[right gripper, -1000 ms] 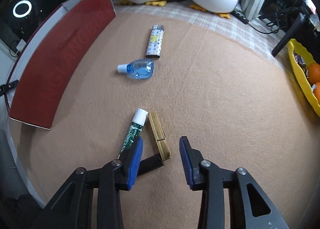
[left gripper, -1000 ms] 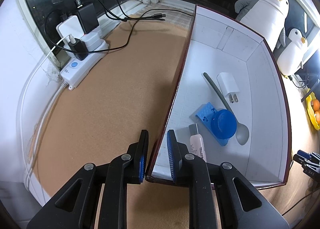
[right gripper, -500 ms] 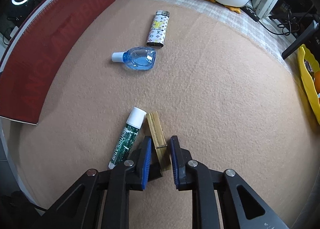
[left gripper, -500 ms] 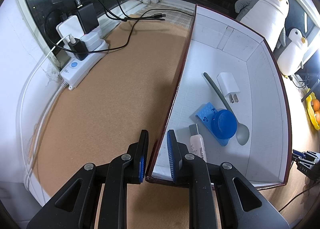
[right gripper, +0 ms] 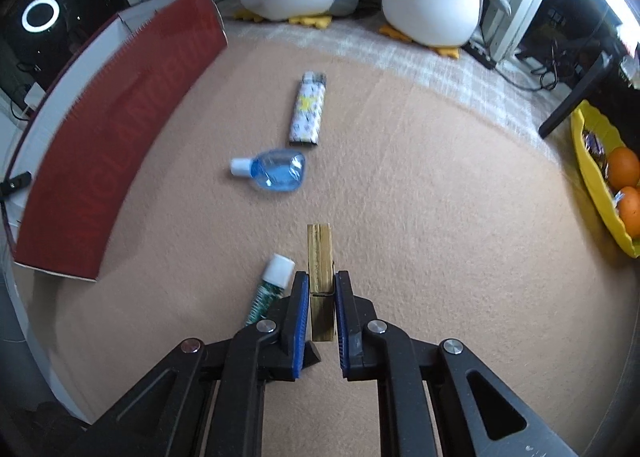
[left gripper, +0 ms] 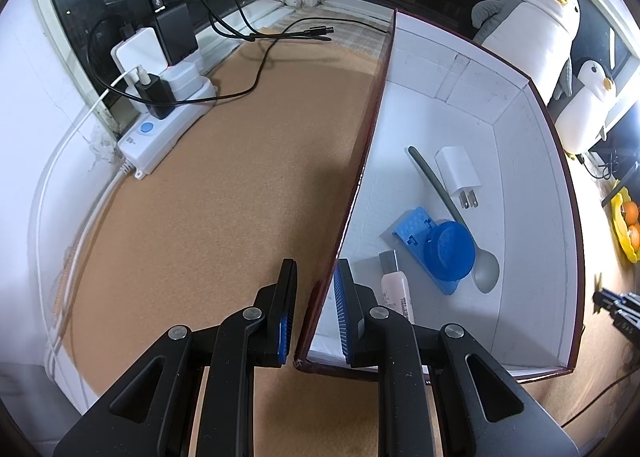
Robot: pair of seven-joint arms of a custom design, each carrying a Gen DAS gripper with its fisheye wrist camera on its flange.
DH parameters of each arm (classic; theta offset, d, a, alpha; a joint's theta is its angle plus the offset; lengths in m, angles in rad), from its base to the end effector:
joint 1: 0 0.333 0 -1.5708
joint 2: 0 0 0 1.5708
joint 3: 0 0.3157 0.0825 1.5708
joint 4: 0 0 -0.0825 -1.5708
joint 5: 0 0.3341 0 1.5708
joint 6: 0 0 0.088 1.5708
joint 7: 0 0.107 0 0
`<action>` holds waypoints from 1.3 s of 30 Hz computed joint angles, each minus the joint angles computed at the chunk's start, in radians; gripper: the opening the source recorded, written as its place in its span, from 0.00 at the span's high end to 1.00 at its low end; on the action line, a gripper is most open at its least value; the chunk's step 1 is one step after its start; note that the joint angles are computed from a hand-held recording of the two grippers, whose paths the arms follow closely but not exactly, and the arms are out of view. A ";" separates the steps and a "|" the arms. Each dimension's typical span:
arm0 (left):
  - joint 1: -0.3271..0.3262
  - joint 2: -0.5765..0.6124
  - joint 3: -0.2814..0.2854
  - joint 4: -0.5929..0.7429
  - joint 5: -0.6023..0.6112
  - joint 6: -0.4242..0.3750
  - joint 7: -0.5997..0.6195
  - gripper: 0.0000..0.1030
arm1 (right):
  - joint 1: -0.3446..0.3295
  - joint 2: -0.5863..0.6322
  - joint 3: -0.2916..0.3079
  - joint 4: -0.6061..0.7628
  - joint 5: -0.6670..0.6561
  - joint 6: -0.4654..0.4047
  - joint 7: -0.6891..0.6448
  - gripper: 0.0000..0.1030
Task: Organize rigid objects
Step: 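Lift the wooden clothespin, carry it into the box, and release it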
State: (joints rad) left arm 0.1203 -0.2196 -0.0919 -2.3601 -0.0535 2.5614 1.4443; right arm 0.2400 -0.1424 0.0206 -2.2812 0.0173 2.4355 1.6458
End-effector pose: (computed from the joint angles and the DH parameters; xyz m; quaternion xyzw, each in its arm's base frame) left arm 0.4616 0.0119 0.4862 -0.7544 0.6223 -0.1606 0.1334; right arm 0.4621 0.1236 0.4704 -0.7576 0.6358 -0.0815 0.1234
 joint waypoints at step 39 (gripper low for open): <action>-0.015 0.124 0.022 0.078 -0.067 0.064 0.094 0.93 | 0.203 0.530 0.160 0.790 0.046 -0.166 -0.002 0.89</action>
